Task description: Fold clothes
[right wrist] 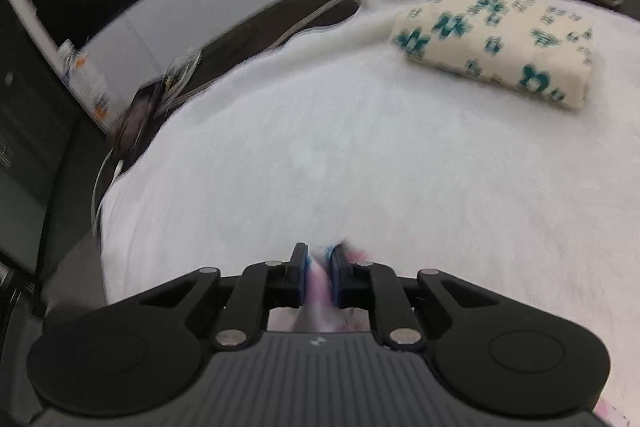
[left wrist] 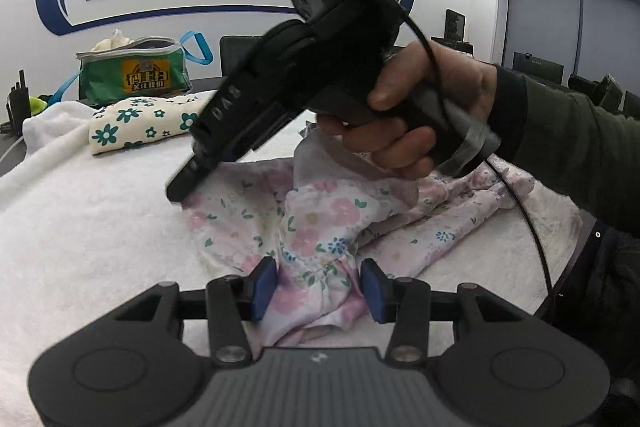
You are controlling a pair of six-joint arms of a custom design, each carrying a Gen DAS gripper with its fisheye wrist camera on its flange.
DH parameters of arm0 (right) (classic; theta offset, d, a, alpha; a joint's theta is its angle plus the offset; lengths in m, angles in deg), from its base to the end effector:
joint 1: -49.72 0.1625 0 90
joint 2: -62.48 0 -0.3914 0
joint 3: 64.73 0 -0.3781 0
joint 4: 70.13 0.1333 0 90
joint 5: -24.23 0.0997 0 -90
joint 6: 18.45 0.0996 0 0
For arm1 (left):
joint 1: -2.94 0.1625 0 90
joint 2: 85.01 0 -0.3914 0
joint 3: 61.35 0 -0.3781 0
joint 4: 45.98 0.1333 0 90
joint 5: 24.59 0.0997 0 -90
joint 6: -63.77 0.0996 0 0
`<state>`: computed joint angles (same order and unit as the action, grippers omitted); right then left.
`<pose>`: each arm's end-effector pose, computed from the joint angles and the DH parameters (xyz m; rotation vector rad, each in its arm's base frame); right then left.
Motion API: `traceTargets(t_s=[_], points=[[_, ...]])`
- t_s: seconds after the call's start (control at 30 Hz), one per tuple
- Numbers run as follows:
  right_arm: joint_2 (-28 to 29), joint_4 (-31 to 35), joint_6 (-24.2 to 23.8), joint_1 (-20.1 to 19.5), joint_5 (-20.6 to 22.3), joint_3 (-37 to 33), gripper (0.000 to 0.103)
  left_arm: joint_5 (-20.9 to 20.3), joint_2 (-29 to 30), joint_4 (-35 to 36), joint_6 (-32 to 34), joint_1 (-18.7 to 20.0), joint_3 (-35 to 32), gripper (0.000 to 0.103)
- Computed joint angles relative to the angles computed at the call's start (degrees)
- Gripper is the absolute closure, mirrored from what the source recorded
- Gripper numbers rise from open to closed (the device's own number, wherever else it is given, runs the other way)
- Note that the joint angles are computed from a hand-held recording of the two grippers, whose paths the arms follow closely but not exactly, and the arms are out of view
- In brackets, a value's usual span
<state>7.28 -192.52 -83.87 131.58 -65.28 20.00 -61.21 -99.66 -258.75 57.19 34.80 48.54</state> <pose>0.0398 -0.6693 0.2030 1.4947 -2.7361 0.0703 -0.2782 -0.4239 -0.1216 0.7637 2.2486 -1.1219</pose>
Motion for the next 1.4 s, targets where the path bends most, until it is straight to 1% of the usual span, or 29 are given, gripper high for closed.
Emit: traceTargets(t_s=[0.07,0.13,0.17,0.2,0.27,0.33,0.4,0.47,0.5,0.53,0.57,0.67,0.73,0.8,0.83,0.87,0.9,0.93,0.97,1.0,1.03,1.07,1.1,1.17,1.23,1.27,1.33,1.37,1.4], points=[[-1.25,-5.0,0.7,-0.97,3.85,2.55,0.09,-0.04,-0.19,0.33,-0.44,0.04,0.01,0.057],[-3.2,-9.55,0.92,-1.65,6.72,4.77,0.089,-1.38,-1.65,0.74,-2.05,0.22,1.3,0.057],[-4.31,-11.79,0.44,-1.84,7.49,5.93,0.084,-2.45,-3.02,1.08,-3.37,0.27,2.52,0.058],[-6.05,-14.31,-0.69,-2.2,8.47,7.6,0.079,-4.04,-5.08,0.47,-4.8,0.24,4.54,0.058],[-9.84,-18.82,-3.85,-3.27,10.2,11.21,0.075,-6.28,-8.92,-3.32,-6.18,0.27,8.48,0.058],[-13.53,-20.89,-6.95,-4.59,10.36,14.74,0.074,-3.68,-12.84,-2.41,-8.95,0.51,10.18,0.06],[-16.83,-21.45,-10.05,-6.05,10.3,17.91,0.074,0.3,-14.49,2.21,-8.19,2.14,7.39,0.06],[-18.34,-22.98,-11.47,-7.01,9.06,21.1,0.074,0.42,-14.6,9.34,-7.38,5.76,1.9,0.061],[-18.46,-25.44,-12.34,-7.34,8.51,22.8,0.074,0.02,-14.25,13.42,-8.74,7.3,-0.71,0.066],[-18.53,-27.93,-13.23,-7.69,7.98,24.46,0.074,0.34,-13.57,18.44,-10.47,8.46,-3.52,0.079],[-18.53,-30.46,-14.13,-8.04,7.47,26.1,0.074,0.87,-12.6,22.04,-10.77,9.03,-5.67,0.087],[-18.33,-38.9,-17.26,-9.42,6.59,30.34,0.074,2.42,-9.67,27.17,-10.38,9.17,-8.9,0.085],[-18.32,-43.63,-18.25,-10.71,7.39,32.05,0.074,4.13,-9.01,28.02,-10.68,8.69,-9.24,0.084],[-19.61,-43.29,-16.67,-11.95,9.33,32.58,0.073,4.56,-10.36,31.24,-13.64,8.23,-8.6,0.083],[-21.29,-42.66,-15.46,-13.05,11.24,32.91,0.073,4.57,-11.35,31.92,-14.24,7.81,-7.88,0.083],[-22.93,-42.01,-14.22,-14.16,13.15,33.18,0.071,4.45,-12.41,30.21,-12.43,7.09,-6.66,0.082],[-24.53,-41.34,-12.94,-15.26,15.04,33.38,0.064,4.26,-13.56,28.56,-10.28,6.43,-5.66,0.08],[-26.08,-40.66,-11.62,-16.37,16.93,33.51,0.058,4.04,-14.74,27.37,-7.58,6.0,-5.37,0.073],[-27.57,-39.98,-10.25,-17.47,18.8,33.58,0.045,4.1,-15.44,27.12,-5.03,5.81,-5.97,0.067],[-28.99,-39.39,-8.67,-18.63,20.6,33.54,0.035,4.2,-15.72,27.95,-2.47,5.76,-7.37,0.064],[-30.04,-39.54,-5.8,-20.14,21.77,33.02,0.033,3.36,-15.85,30.16,0.35,6.03,-9.62,0.056],[-30.76,-40.14,-2.56,-21.25,21.82,32.61,0.033,0.82,-15.78,33.38,2.84,6.71,-12.42,0.048],[-31.45,-40.37,1.31,-22.09,21.2,32.36,0.033,-3.12,-15.27,36.82,4.81,7.71,-15.62,0.047],[-32.76,-40.25,8.87,-23.7,19.85,31.65,0.033,-13.13,-12.79,44.64,7.93,10.48,-23.7,0.047],[-35.06,-36.26,12.15,-26.16,22.09,32.08,0.033,-23.07,-8.25,53.37,12.44,13.17,-33.23,0.047],[-36.11,-34.27,13.32,-27.29,23.3,32.36,0.033,-26.57,-5.78,56.4,15.12,14.18,-37.27,0.047],[-37.33,-29.68,15.57,-29.03,25.03,32.47,0.033,-30.68,-0.93,61.09,19.09,15.59,-44.28,0.047],[-37.04,-28.49,16.92,-29.1,24.49,32.35,0.034,-31.34,0.74,62.24,19.01,15.95,-46.33,0.047],[-36.44,-28.52,18.41,-28.82,22.86,32.33,0.034,-32.11,2.26,63.3,18.76,16.35,-48.24,0.048]])
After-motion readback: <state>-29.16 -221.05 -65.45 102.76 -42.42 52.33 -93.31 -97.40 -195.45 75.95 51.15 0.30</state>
